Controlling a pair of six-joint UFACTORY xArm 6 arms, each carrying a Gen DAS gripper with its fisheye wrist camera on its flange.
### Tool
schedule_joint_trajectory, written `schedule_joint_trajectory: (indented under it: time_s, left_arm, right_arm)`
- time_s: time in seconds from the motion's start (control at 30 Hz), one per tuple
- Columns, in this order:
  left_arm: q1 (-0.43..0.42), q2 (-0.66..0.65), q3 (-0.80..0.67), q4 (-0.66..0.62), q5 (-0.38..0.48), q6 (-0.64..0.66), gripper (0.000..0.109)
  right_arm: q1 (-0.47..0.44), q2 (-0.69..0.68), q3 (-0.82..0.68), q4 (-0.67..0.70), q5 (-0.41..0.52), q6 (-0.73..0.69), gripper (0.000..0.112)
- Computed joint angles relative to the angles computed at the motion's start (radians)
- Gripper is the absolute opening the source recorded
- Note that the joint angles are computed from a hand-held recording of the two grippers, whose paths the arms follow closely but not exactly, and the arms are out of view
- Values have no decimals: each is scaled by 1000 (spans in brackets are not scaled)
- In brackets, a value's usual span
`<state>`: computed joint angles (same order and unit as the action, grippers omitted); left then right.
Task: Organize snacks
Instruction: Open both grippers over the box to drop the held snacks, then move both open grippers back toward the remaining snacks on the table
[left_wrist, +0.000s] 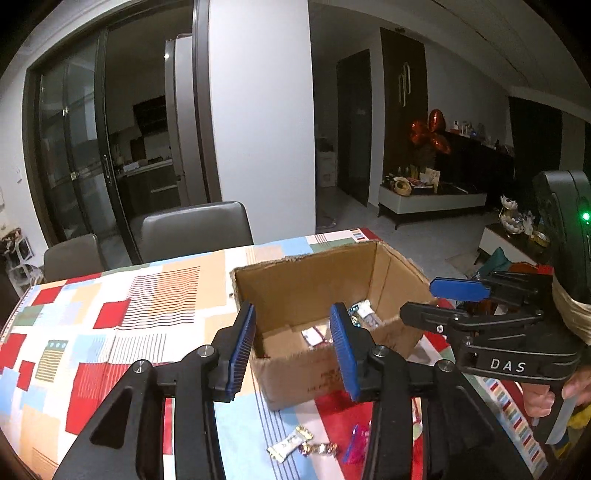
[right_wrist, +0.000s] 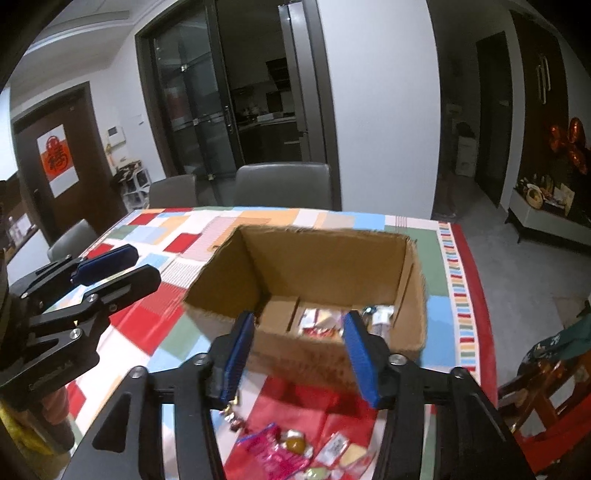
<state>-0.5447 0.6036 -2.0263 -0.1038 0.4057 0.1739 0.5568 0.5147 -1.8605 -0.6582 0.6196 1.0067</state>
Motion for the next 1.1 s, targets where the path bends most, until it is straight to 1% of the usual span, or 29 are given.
schedule_joint_trajectory:
  time_s: [0.1, 0.13, 0.2, 0.37, 0.43, 0.6, 0.67, 0.7, 0.83, 0.97, 1.1]
  left_arm:
    - [-2, -77, 139, -19, -71, 28, 42]
    - [-2, -80, 143, -22, -73, 33, 43]
    - [-4, -123, 226, -35, -111, 55, 44]
    - [-3, -193, 361, -70, -161, 113, 44]
    - [-4, -209, 395, -84, -167, 130, 44]
    - [-6, -238, 455, -146, -161, 186, 44]
    - [-7, -241, 468, -150, -154, 193, 46]
    - [-9, -242, 476, -173, -146, 215, 47]
    - [-6, -239, 496, -219, -109, 279, 48]
    - [-1, -235, 506, -235, -62, 308, 48]
    - [1, -210, 480, -245, -7, 328, 48]
  right_arm:
    - [14, -19, 41, -4, -15, -4, 54]
    - [21, -21, 49, -1, -14, -8, 54]
    - [31, -31, 74, 12, -20, -25, 54]
    - [56, -42, 115, 28, -19, -56, 54]
    - [67, -44, 128, 34, -8, -68, 54]
    - [86, -44, 154, 72, 9, -107, 54]
    - [89, -41, 163, 105, 11, -134, 54]
    - [90, -38, 164, 131, 15, -157, 54]
    - [95, -17, 163, 220, 38, -245, 54]
    - [98, 6, 151, 262, 75, -294, 54]
    - [93, 30, 139, 310, 102, -349, 54]
